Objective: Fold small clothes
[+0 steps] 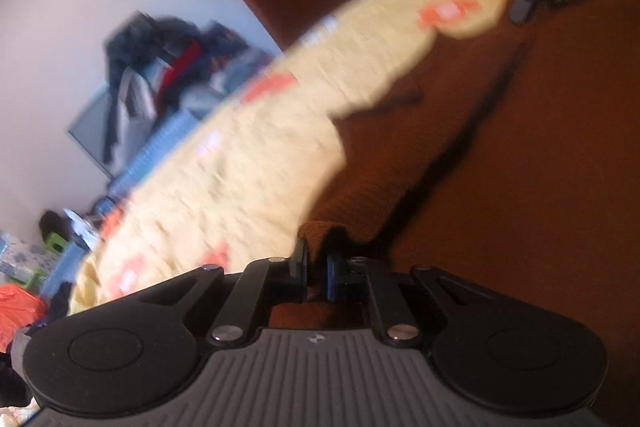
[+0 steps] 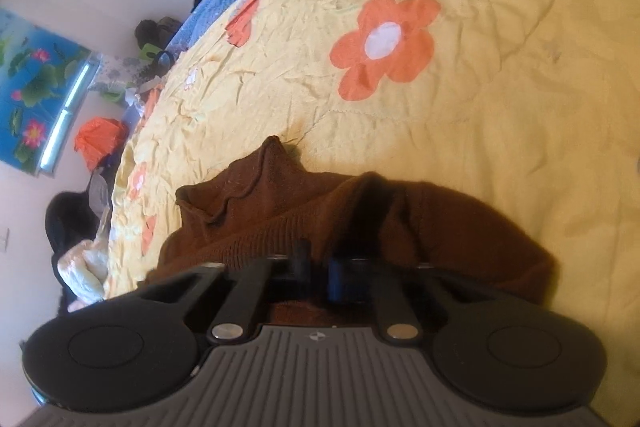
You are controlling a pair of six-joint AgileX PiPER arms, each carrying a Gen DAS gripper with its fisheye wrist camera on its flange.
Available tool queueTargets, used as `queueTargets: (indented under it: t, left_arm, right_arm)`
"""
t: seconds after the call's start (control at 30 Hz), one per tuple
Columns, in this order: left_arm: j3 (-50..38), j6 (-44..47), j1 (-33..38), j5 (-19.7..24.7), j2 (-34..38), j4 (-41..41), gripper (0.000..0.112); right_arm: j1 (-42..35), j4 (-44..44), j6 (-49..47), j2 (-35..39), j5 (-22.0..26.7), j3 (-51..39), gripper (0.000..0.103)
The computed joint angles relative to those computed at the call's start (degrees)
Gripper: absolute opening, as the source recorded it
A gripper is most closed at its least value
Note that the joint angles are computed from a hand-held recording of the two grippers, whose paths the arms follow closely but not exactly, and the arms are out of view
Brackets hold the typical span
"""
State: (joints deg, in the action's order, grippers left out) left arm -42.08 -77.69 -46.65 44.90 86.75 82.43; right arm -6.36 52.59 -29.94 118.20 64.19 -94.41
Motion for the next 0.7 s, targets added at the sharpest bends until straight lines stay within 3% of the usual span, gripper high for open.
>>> queueTargets:
  t: [0.17, 0.23, 0.3, 0.33, 0.37, 0.4, 0.47, 0.53, 0.6, 0.7]
  left_arm:
    - [-8.8, -2.8, 8.8, -3.9, 2.8, -2.2, 0.011]
    - [-10.1, -6.3, 10.8, -4.6, 3.3, -2.8, 0.014]
    - [-10.6, -4.9, 12.4, -5.7, 1.8, -9.4, 0.037]
    - [-9.4, -5.3, 12.5, -5.7, 0.0, -12.0, 0.047]
    - [-6.6, -7.7, 11.9, -5.6, -2.8, -12.4, 0.070]
    - [-3.0, -12.0, 10.5, -4.9, -6.1, -11.0, 0.083]
    - [3.7, -17.4, 7.7, -4.2, -13.9, -13.4, 0.084]
    - [9.6, -19.4, 7.2, -7.4, -23.2, -22.0, 0.084]
    - [15.3, -25.7, 4.1, -7.8, -31.4, -28.5, 0.083]
    - [20.9, -28.7, 1.8, -13.0, -39.2, -37.0, 0.082]
  right_arm:
    - [-3.6, 9.6, -2.8, -0.6, -0.9, -1.0, 0.016]
    - [-3.7, 10.4, -0.3, 1.2, -2.4, -2.7, 0.025]
    - [-3.8, 11.8, -0.7, 0.8, -4.6, -0.4, 0.062]
    - [-3.6, 10.4, -0.3, -0.4, -5.7, 1.1, 0.087]
    - [-3.6, 10.1, -2.2, -2.4, -6.6, 3.6, 0.090]
    - [-4.2, 11.0, -6.4, -4.5, -6.5, 6.5, 0.089]
    - [-5.6, 10.9, -12.5, -9.7, -6.9, 12.7, 0.089]
    - [-7.4, 8.5, -17.4, -15.5, -8.9, 19.1, 0.086]
    - [-8.8, 3.5, -19.4, -20.5, -11.2, 24.6, 0.085]
    - [-10.5, -2.1, -21.3, -25.2, -12.2, 31.6, 0.082]
